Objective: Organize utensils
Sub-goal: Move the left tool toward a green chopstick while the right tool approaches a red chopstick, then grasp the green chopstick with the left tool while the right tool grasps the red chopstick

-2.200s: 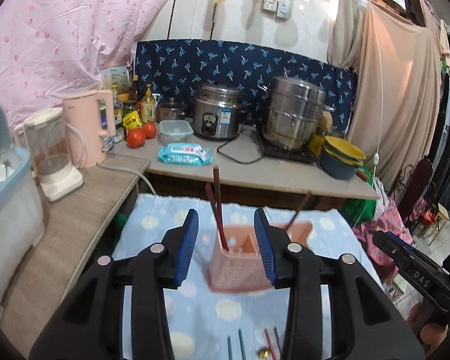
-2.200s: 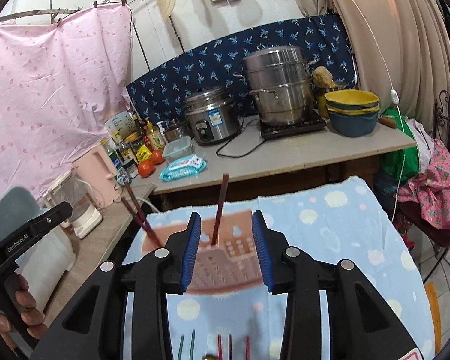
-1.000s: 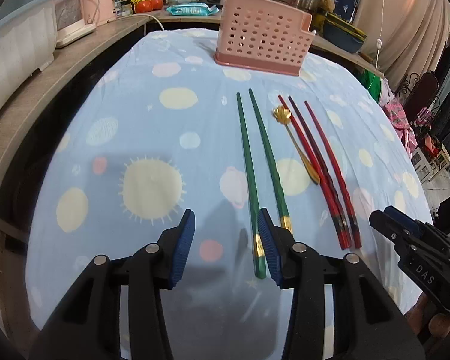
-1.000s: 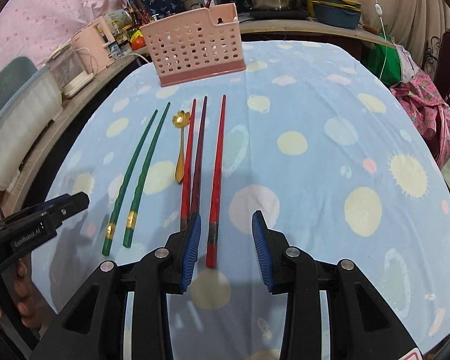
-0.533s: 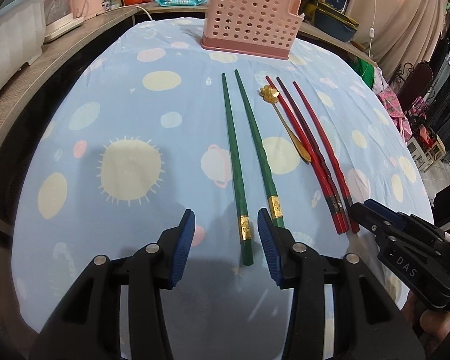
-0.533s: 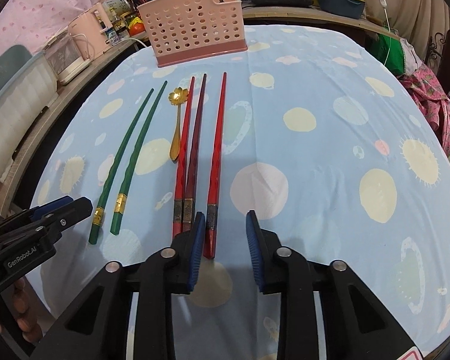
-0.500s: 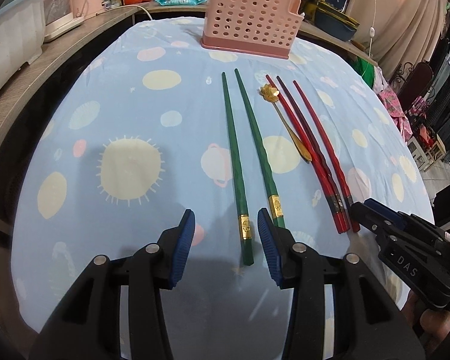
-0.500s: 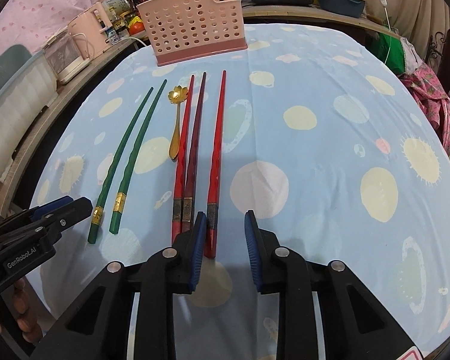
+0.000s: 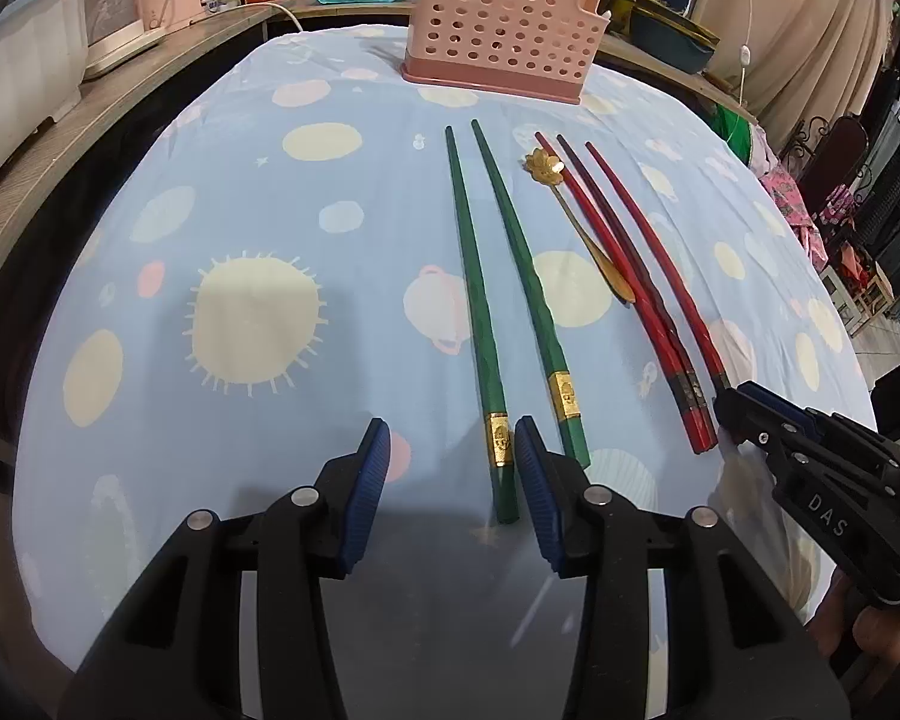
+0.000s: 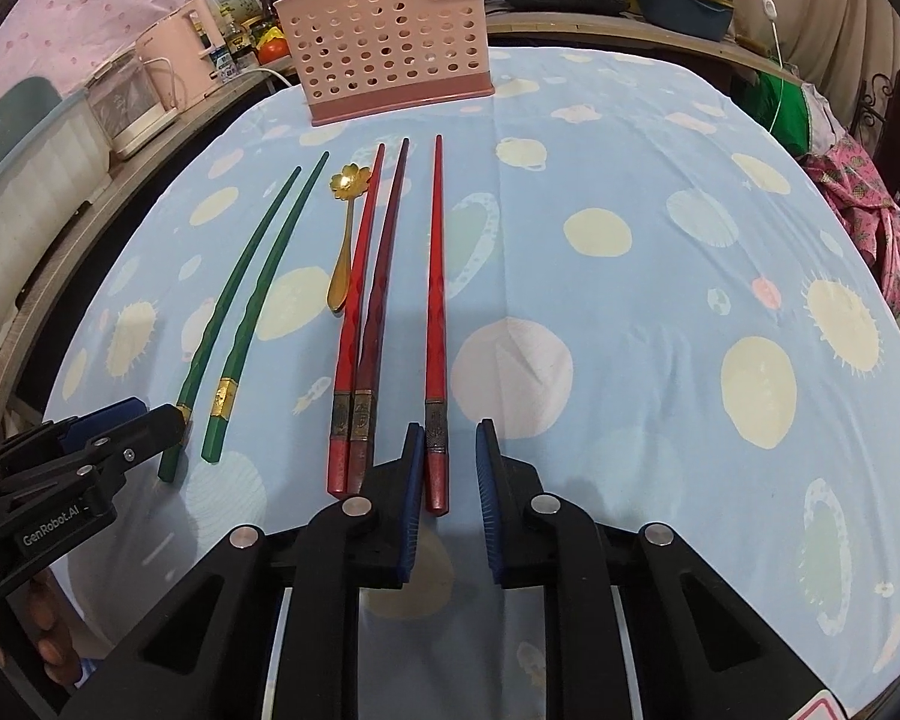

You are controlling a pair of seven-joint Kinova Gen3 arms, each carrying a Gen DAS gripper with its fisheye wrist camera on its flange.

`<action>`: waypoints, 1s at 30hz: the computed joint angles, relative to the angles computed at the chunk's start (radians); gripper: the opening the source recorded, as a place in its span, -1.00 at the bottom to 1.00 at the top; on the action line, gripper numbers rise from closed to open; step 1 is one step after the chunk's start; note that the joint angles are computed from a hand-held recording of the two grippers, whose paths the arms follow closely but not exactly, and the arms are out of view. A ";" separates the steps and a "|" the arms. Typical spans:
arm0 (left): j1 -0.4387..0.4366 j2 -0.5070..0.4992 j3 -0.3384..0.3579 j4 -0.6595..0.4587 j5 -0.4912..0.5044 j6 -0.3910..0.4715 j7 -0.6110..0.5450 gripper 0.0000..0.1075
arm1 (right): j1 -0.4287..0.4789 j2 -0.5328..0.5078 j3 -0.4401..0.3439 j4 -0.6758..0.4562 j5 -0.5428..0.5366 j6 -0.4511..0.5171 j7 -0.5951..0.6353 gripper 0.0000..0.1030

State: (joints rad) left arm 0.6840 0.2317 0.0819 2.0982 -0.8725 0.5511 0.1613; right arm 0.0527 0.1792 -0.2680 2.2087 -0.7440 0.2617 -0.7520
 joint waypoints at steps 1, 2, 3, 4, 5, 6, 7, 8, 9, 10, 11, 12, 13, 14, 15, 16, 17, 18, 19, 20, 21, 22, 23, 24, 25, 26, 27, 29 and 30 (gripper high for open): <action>0.002 0.002 0.000 0.000 -0.003 0.000 0.002 -0.24 | -0.002 0.000 0.001 0.001 0.002 -0.003 -0.001 -0.69; 0.003 0.003 0.000 -0.001 -0.005 0.002 0.003 -0.25 | -0.002 0.000 0.001 0.001 0.003 -0.004 -0.001 -0.69; 0.006 0.005 0.000 -0.002 -0.007 0.004 0.004 -0.25 | -0.002 0.000 0.001 0.001 0.004 -0.004 -0.001 -0.69; 0.007 0.006 0.000 -0.002 -0.008 0.005 0.006 -0.26 | -0.001 0.000 0.000 0.002 0.003 -0.004 0.000 -0.69; 0.008 0.006 0.000 -0.002 -0.011 0.005 0.007 -0.29 | 0.000 0.000 -0.001 0.002 0.002 -0.004 0.002 -0.69; 0.010 0.007 0.000 -0.002 -0.014 0.004 0.008 -0.32 | 0.001 0.000 -0.002 0.002 0.001 -0.005 0.002 -0.69; 0.010 0.006 0.000 -0.001 -0.016 0.000 0.009 -0.38 | 0.000 -0.001 -0.001 0.003 0.003 -0.006 0.001 -0.69; 0.012 0.005 0.000 0.000 -0.017 -0.002 0.011 -0.44 | -0.002 -0.001 -0.001 0.003 0.005 -0.007 -0.001 -0.69; 0.011 0.005 0.000 0.000 -0.019 -0.006 0.009 -0.48 | -0.002 -0.001 -0.001 0.003 0.006 -0.008 -0.001 -0.69; 0.010 0.006 0.001 0.000 -0.018 -0.009 0.005 -0.58 | -0.001 -0.001 -0.002 0.003 0.007 -0.008 -0.001 -0.69; 0.009 0.006 0.002 0.000 -0.016 -0.013 0.000 -0.68 | 0.001 -0.002 -0.004 0.003 0.005 -0.008 0.003 -0.69; 0.007 0.006 0.003 -0.001 -0.011 -0.017 -0.008 -0.71 | 0.005 -0.001 -0.007 0.003 0.001 -0.008 0.007 -0.69; 0.008 0.007 0.002 -0.001 -0.010 -0.019 -0.011 -0.73 | 0.005 -0.001 -0.007 0.003 0.000 -0.007 0.009 -0.69; 0.009 0.006 0.000 0.000 -0.009 -0.022 -0.011 -0.77 | 0.005 -0.001 -0.007 0.003 0.000 -0.007 0.009 -0.69; 0.007 0.005 -0.001 0.002 -0.008 -0.030 -0.014 -0.82 | 0.004 -0.002 -0.006 0.004 0.000 -0.008 0.008 -0.70; 0.004 0.003 -0.002 0.003 -0.003 -0.036 -0.021 -0.86 | 0.003 -0.002 -0.006 0.004 0.000 -0.009 0.007 -0.70; 0.004 0.004 -0.003 0.002 0.000 -0.038 -0.024 -0.86 | 0.003 -0.002 -0.006 0.004 0.000 -0.009 0.007 -0.70; 0.005 0.004 -0.005 0.002 0.001 -0.038 -0.025 -0.86 | 0.006 -0.002 -0.008 0.004 -0.003 -0.008 0.011 -0.71; 0.008 0.004 -0.006 0.001 0.002 -0.038 -0.025 -0.86 | 0.010 -0.003 -0.011 0.005 -0.009 -0.007 0.018 -0.74; 0.009 0.004 -0.007 0.001 0.003 -0.038 -0.025 -0.86 | 0.014 -0.004 -0.014 0.006 -0.015 -0.006 0.025 -0.76; 0.009 0.004 -0.007 0.001 0.006 -0.038 -0.028 -0.86 | 0.018 -0.004 -0.016 0.006 -0.022 -0.004 0.033 -0.81; 0.010 0.004 -0.008 0.000 0.008 -0.036 -0.029 -0.86 | 0.022 -0.004 -0.018 0.007 -0.031 -0.001 0.044 -0.86; 0.010 0.004 -0.008 0.000 0.010 -0.034 -0.031 -0.86 | 0.028 -0.005 -0.021 0.008 -0.043 0.001 0.058 -0.86; 0.011 0.003 -0.008 -0.001 0.011 -0.033 -0.031 -0.86 | 0.030 -0.006 -0.020 0.008 -0.052 0.003 0.067 -0.86; 0.011 0.004 -0.008 -0.002 0.013 -0.031 -0.032 -0.86 | 0.029 -0.007 -0.017 0.009 -0.057 0.006 0.073 -0.86; 0.010 0.003 -0.006 -0.002 0.018 -0.030 -0.036 -0.86 | 0.028 -0.008 -0.014 0.009 -0.063 0.009 0.080 -0.86; 0.011 0.001 -0.006 -0.002 0.021 -0.027 -0.037 -0.86 | 0.031 -0.010 -0.013 0.011 -0.074 0.012 0.092 -0.86; 0.014 -0.004 -0.004 -0.003 0.025 -0.019 -0.035 -0.86 | 0.032 -0.016 -0.008 0.013 -0.095 0.021 0.115 -0.86; 0.015 -0.008 -0.003 -0.002 0.023 -0.016 -0.031 -0.86 | 0.031 -0.021 -0.006 0.016 -0.109 0.022 0.128 -0.86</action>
